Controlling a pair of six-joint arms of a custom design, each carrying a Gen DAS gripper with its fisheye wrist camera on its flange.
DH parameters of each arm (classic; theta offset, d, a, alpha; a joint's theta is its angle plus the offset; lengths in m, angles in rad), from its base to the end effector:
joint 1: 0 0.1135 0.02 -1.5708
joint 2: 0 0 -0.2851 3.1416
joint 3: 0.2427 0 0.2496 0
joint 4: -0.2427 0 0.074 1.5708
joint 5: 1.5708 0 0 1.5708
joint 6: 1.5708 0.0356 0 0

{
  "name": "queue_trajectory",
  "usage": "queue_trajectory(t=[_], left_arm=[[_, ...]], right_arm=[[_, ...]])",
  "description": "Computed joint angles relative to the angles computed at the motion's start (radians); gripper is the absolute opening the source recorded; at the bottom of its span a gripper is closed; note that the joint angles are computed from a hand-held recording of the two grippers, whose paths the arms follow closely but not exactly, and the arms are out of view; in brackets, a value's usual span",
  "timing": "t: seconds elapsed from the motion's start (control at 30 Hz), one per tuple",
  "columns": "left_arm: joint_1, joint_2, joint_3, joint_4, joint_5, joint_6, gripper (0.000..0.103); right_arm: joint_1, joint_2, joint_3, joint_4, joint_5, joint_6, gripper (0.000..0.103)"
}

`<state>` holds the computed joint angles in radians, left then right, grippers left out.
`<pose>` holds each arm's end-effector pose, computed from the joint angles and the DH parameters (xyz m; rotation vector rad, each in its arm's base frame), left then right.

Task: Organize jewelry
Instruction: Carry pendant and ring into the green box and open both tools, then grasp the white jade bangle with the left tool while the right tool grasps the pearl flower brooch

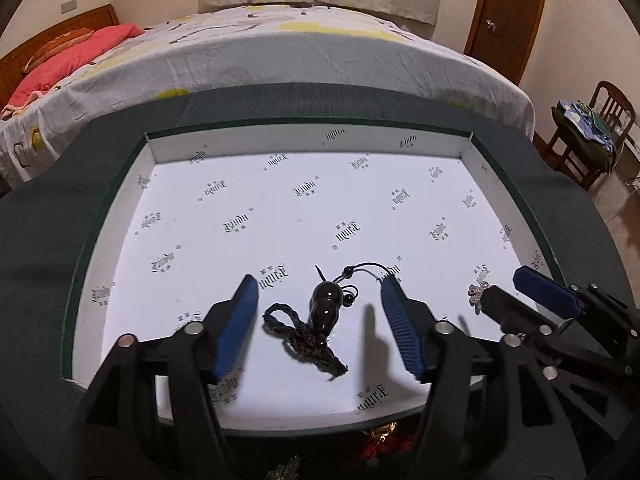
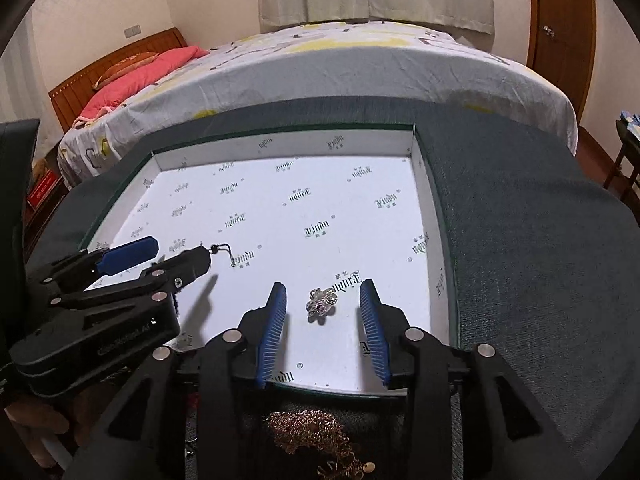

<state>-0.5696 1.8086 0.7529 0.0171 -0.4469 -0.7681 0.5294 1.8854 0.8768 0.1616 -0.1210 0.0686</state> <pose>0.2715 -0.1556 0.1178 -0.3947 2.4291 0.0228 0.3090 0.1858 0.1297 -0.6148 2.3747 0.4154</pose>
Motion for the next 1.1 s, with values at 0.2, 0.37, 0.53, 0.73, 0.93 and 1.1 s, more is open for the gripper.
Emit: queue_trajectory(t=[0.2, 0.37, 0.53, 0.73, 0.93, 1.1], left_arm=[[-0.052, -0.117, -0.051, -0.043, -0.073, -0.044, 0.078], [-0.155, -0.216, -0.087, -0.13, -0.175, -0.121, 0.08], [-0.299, -0.289, -0.108, -0.272, -0.285, -0.285, 0.085], [-0.463, -0.315, -0.124, -0.448, -0.348, -0.543, 0.085], [-0.633, -0.249, -0.108, -0.623, -0.375, -0.823, 0.085], [-0.714, -0.181, -0.107, -0.666, -0.342, -0.965, 0.085]], right_arm=[[-0.02, -0.124, -0.085, 0.014, -0.018, 0.014, 0.039], [-0.042, -0.232, -0.183, 0.028, -0.022, 0.026, 0.04], [-0.063, -0.35, -0.295, 0.025, -0.02, 0.017, 0.04], [-0.074, -0.476, -0.428, 0.024, -0.001, 0.003, 0.04], [-0.062, -0.559, -0.541, 0.046, 0.032, -0.01, 0.04], [-0.047, -0.563, -0.608, 0.092, 0.044, -0.01, 0.041]])
